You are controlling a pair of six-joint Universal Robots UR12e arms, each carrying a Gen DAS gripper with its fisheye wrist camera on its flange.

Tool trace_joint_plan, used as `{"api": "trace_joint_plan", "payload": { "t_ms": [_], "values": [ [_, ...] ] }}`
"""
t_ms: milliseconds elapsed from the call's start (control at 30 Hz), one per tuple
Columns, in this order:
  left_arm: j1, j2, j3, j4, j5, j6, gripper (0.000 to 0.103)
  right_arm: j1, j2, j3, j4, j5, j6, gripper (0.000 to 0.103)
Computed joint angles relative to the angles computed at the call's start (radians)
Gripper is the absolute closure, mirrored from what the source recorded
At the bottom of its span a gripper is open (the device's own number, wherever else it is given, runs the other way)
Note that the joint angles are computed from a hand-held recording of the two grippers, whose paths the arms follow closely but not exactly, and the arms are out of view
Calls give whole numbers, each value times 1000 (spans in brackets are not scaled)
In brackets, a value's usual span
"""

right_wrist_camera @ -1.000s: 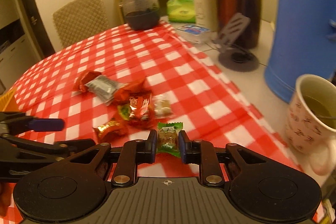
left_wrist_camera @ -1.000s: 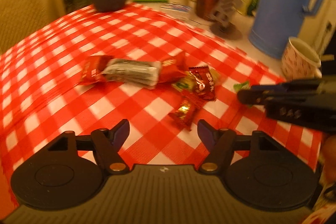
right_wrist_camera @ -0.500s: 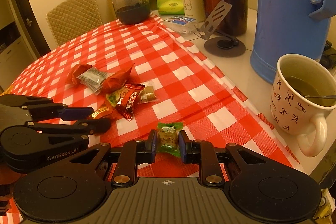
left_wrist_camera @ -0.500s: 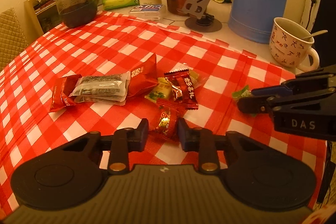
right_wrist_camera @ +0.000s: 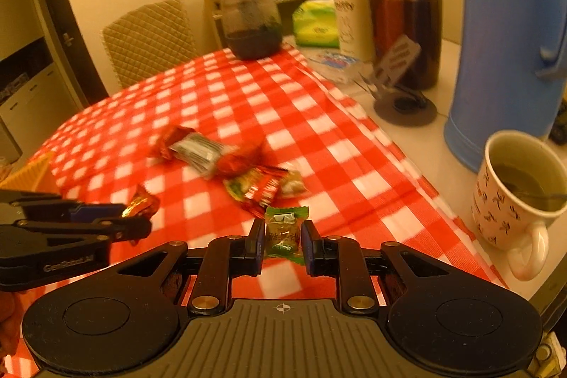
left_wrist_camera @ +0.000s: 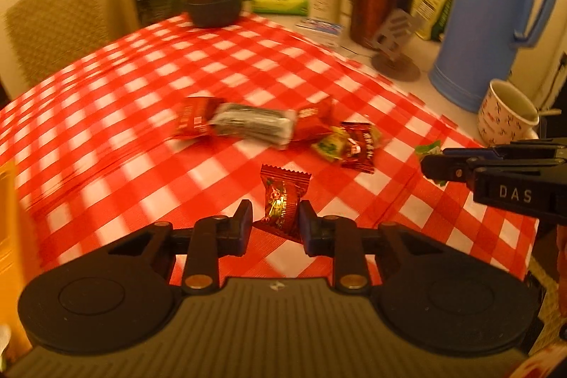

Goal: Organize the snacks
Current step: 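Carry both candies over the orange tray and open both tools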

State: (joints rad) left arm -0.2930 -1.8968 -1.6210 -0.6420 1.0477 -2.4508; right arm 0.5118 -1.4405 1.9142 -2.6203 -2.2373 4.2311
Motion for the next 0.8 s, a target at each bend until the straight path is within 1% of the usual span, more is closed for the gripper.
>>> {"api": "trace_joint_plan", "payload": {
  "t_ms": [200, 300, 433, 600, 800],
  "values": [
    [40, 57, -30, 18, 15, -76, 78, 25, 17, -55, -25, -18, -72, 81],
    [65, 86, -45, 27, 9, -114, 78, 39, 29, -87, -36, -19, -111, 81],
    [99, 121, -65, 43, 2, -146, 78, 59, 52, -133, -52, -13, -161, 81],
    [145, 157, -87, 66, 4, -188, 78, 82, 88, -192, -79, 4, -225, 81],
    [201, 183, -105, 85, 28, -229, 78, 102, 140, -268, -113, 46, -309, 81]
  ]
}}
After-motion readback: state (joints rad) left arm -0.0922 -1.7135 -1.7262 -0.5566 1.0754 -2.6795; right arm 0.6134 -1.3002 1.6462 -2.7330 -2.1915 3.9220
